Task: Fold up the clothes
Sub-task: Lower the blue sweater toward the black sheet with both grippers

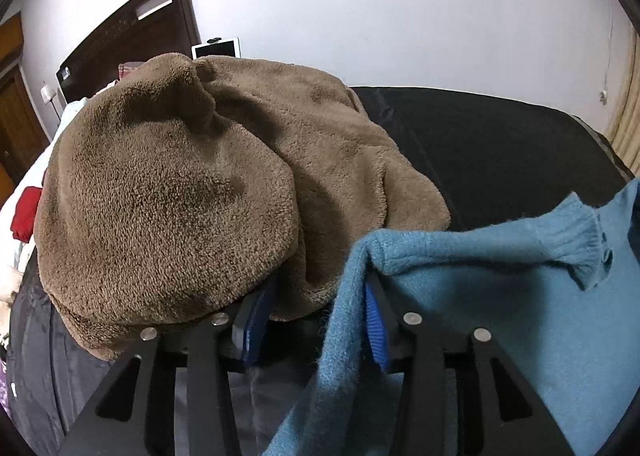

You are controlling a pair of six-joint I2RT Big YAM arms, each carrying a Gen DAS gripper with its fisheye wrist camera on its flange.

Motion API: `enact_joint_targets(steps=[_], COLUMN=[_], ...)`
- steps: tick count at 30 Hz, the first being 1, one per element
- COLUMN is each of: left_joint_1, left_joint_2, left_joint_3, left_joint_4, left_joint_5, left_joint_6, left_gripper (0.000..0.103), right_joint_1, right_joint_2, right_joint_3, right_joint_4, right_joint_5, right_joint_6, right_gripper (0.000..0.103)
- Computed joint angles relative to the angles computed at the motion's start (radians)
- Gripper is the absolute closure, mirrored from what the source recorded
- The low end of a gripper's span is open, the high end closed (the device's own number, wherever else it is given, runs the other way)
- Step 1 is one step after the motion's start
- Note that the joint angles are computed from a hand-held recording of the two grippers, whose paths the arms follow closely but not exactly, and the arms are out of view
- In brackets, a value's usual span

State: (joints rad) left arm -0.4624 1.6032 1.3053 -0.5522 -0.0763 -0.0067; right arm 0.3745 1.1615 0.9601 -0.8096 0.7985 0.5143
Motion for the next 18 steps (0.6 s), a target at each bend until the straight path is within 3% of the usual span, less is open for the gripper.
enact_joint_targets(steps=[4, 7, 10, 13, 16, 18], left_joint_1=[0.016, 0.010, -0.006, -0.021, -0.038, -0.054], left_joint_2=[-0.001, -0.006, -0.037, -0.098, -0.156, -0.191], left_joint_3=[0.002, 0.002, -0.013, -0.042, -0.068, -0.081], left_joint_4=[-0.011, -0.020, -0.022, -0.013, -0.009, -0.015], left_joint_5=[0.043, 0.027, -0.009, -0.038, -0.063, -0.068], left_joint_6=[-0.027, -0.027, -0.004, 0.027, 0.069, 0.114], left_gripper=[0.049, 0.049, 0.048, 0.039, 0.032, 0.029], right_joint_1=[0.006, 0.005, 0.004, -0.013, -0.010, 0.008], right_joint_2=[-0.044, -0.103, -0.174, -0.187, -0.154, -0.122], right_joint_3=[-0.011, -0.041, -0.084, -0.086, -0.060, -0.033], right_joint_4=[0.030, 0.112, 0.246, 0.282, 0.257, 0.213], right_joint_5=[0.006, -0.016, -0.176, -0.406, -0.581, -0.651], right_joint_6=[0.017, 0.015, -0.083, -0.134, -0.174, -0.212], right_gripper=[0.034, 0.034, 0.034, 0.031, 0.031, 0.031])
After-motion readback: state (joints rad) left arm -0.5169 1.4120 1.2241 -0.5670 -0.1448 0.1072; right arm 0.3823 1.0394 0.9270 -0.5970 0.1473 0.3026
